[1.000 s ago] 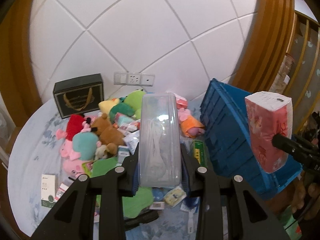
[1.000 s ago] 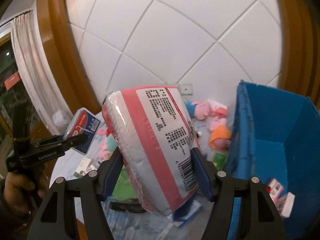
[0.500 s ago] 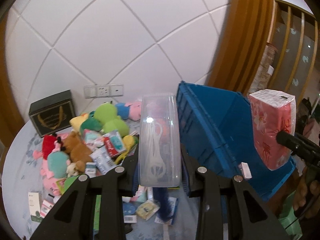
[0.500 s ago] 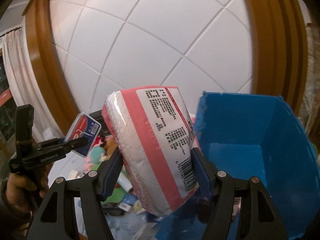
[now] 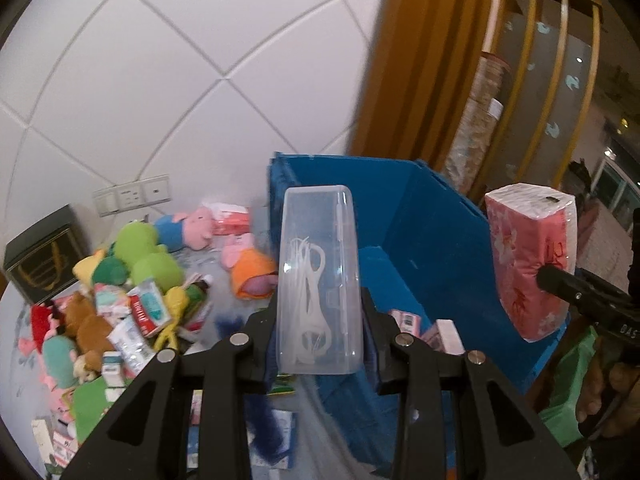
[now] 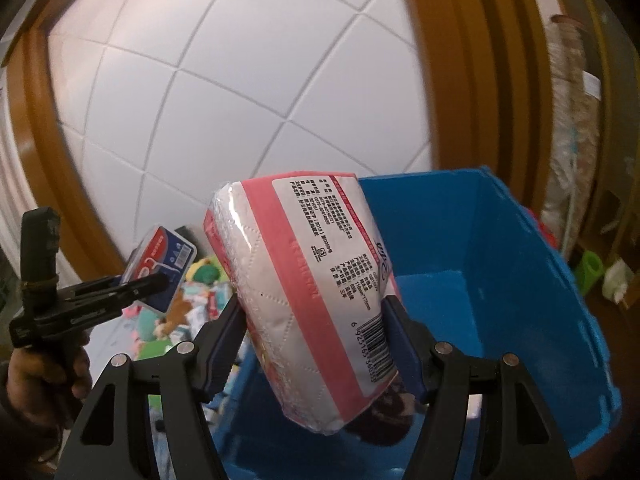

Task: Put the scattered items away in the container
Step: 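Carry the clear case and tissue pack over the blue crate, then open both tools to drop the case and tissue pack into the crate, then move both tools back over the pile on the table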

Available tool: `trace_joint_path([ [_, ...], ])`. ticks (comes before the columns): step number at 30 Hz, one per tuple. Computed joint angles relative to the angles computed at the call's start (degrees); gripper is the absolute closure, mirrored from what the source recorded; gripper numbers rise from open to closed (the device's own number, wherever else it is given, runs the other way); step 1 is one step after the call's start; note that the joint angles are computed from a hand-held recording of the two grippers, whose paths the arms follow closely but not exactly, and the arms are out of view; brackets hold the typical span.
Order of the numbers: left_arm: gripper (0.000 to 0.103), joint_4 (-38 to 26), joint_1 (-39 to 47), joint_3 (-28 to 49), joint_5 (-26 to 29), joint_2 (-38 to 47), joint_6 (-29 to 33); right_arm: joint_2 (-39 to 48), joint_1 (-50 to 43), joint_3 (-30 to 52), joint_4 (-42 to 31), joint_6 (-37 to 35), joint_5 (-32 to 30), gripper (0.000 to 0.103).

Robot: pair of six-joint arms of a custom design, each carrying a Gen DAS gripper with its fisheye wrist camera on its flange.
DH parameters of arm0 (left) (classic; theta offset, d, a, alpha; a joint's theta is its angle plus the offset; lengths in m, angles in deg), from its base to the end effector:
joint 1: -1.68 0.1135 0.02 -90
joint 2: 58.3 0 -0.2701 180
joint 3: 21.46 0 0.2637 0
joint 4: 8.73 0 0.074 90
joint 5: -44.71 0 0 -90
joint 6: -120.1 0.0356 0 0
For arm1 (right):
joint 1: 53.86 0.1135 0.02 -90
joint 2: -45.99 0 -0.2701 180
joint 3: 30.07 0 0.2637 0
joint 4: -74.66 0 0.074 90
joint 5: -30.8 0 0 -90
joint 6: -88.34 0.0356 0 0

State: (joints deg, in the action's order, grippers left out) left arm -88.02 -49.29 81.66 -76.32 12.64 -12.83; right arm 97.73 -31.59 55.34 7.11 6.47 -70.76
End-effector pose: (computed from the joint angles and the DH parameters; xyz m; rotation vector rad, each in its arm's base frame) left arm 0.1566 -0.1641 0.4327 -0.0868 2.2571 -0.2190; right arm 0.1478 0.0682 0.4111 -0.3872 2.1610 0.5205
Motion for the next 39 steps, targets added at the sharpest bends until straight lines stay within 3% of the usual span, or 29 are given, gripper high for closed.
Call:
trace_joint_path([
  [18, 0.071, 7.71, 0.06, 13.18, 8.02, 17.92, 8.07, -1.22, -34.97, -2.35, -6.79, -14.35, -17.82, 0.036],
  [30, 0.071, 9.51, 0.95, 19.12, 11.75, 22.96, 10.92, 1.27, -39.08, -1.62, -6.77, -16.30, -19.11, 0.032],
  [32, 0.059, 7.52, 0.48, 21.89, 9.72, 24.68, 10.85, 0.62, -39.83, -2.08, -5.01, -15.22, -19.17, 0.013],
  [33, 0.039, 6.16, 0.05, 23.13, 7.59, 25.39, 10.15, 0.37, -40.13, -2.28, -4.01, -14.55, -19.03, 0.004],
  [34, 0.030, 6.30, -0.07, 22.81, 6.98, 25.10, 9.75, 0.30, -40.47, -2.18, -3.62, -14.09, -19.08, 0.001],
  [39, 0.030, 6.15, 0.86, 18.99, 6.71, 22.20, 8.33, 1.38, -39.60, -0.92, -4.37, -13.79, -18.47, 0.001],
])
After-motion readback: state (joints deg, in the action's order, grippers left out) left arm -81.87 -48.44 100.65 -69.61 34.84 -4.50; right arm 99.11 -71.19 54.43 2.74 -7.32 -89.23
